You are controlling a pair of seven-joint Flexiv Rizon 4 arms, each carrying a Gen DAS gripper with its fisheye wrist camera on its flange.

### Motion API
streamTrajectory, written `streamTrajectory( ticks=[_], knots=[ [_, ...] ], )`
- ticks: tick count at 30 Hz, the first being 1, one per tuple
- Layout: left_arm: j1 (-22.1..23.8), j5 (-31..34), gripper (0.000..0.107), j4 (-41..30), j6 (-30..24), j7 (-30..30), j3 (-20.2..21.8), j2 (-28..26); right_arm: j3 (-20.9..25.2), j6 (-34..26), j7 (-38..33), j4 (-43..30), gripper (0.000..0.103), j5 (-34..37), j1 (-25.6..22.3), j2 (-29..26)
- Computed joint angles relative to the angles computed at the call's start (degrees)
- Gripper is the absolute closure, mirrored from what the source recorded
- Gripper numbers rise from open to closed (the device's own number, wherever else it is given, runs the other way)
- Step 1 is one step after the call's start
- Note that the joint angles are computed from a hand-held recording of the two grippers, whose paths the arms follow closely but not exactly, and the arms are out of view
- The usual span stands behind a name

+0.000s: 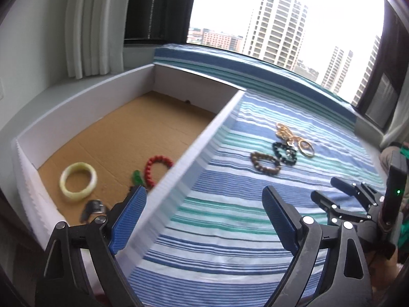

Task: Organize jewelry

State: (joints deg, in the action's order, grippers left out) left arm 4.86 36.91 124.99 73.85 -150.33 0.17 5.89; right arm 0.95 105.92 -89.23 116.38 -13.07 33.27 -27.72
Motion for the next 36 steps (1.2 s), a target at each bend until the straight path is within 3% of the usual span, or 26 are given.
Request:
streamTrajectory(
  ticks=[3, 8, 13, 17, 20, 23, 36],
  knots=[
    [-2.1, -2.8, 0.012, -3.5, 1.0, 2.3, -1.4, -6.8, -10.9, 2.6, -1.1, 1.9, 0.038, 6.3, 6.0, -2.0],
    [-7.5, -0.9, 0.012, -11.1, -3.0, 3.6, -1.1, -15.7, -15.8, 3.8, -0.7, 1.1, 0.038, 12.8, 5.1, -6.1],
    [-12.2, 1.5, 0.012, -17.3, -7.1, 3.9, 2.2, -21.3, -17.8, 1.7, 2.3, -1.9, 0.038, 15.4, 3.2, -8.8],
    [-14.1, 0.5, 0.012, -19.6, -8.0, 5.6, 5.1, -24.7, -14.7, -2.3, 5.6, -4.7, 0.037, 12.9, -1.7, -9.6],
    [-13.4, -5.0, 0.012, -18.4, -6.9, 9.6, 5.4, -25.9, -12.9, -4.7, 8.7, -6.2, 0.037, 10.7, -4.5, -10.0],
    [-14.2, -7.2, 0.012, -17.5, -4.4, 10.7, 7.1, -26.3, -10.1, -6.7, 11.0, -6.9, 0.029, 8.3, -7.8, -10.2],
    [-17.9, -10.9, 0.004, -17.1, -3.9, 12.3, 11.3, -27.1, -11.5, -6.2, 15.6, -6.3, 0.023, 3.3, -7.6, -10.4]
  ],
)
